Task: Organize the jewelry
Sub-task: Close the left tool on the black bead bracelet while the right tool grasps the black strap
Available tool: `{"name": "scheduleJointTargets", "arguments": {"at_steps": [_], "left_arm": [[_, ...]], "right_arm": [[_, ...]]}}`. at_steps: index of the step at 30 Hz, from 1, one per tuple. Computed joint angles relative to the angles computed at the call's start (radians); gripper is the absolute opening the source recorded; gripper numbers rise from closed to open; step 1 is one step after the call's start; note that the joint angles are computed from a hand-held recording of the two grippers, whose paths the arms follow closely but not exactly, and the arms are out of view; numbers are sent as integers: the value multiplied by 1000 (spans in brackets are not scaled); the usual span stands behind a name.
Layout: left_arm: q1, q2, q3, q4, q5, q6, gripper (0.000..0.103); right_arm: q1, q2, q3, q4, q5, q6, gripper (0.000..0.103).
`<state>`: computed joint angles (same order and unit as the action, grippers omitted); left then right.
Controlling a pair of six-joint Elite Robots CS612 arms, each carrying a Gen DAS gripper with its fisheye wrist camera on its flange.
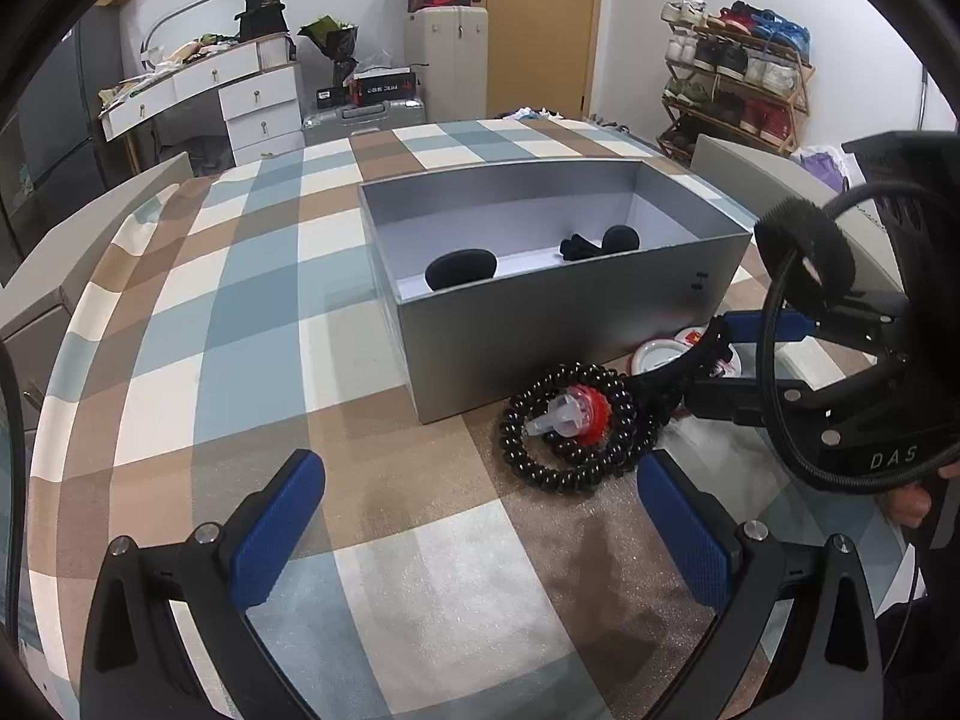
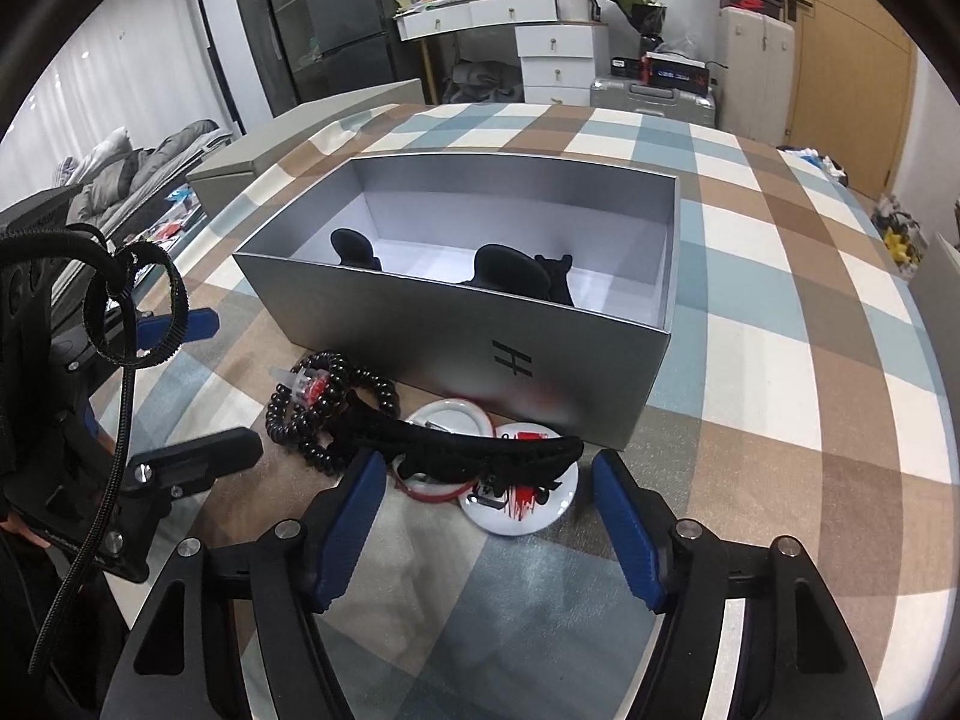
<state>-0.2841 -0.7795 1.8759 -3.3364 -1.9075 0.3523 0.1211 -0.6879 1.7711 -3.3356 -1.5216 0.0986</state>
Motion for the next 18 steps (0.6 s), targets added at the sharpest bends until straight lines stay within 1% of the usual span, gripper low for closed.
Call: {"name": "scheduleJointTargets", "arguments": {"at_steps": [8,9,10,12,18], "left_arm": [[3,0,-6,21,-10,-9,102],[4,0,-6,23,-13,-11,102],[4,0,-7,26,-17,-12,102],[5,0,-7,26,-20,-13,102],[4,-1,-3,21,-23,-5,102]], "right_arm": [[1,2,-3,0,-1,1,70],[1,1,-2,-1,-2,1,70],[1,1,-2,-3,-2,-2,66],[5,1,-2,-8,-15,-14,62],[7,2,0,-21,-27,-29,61]]}}
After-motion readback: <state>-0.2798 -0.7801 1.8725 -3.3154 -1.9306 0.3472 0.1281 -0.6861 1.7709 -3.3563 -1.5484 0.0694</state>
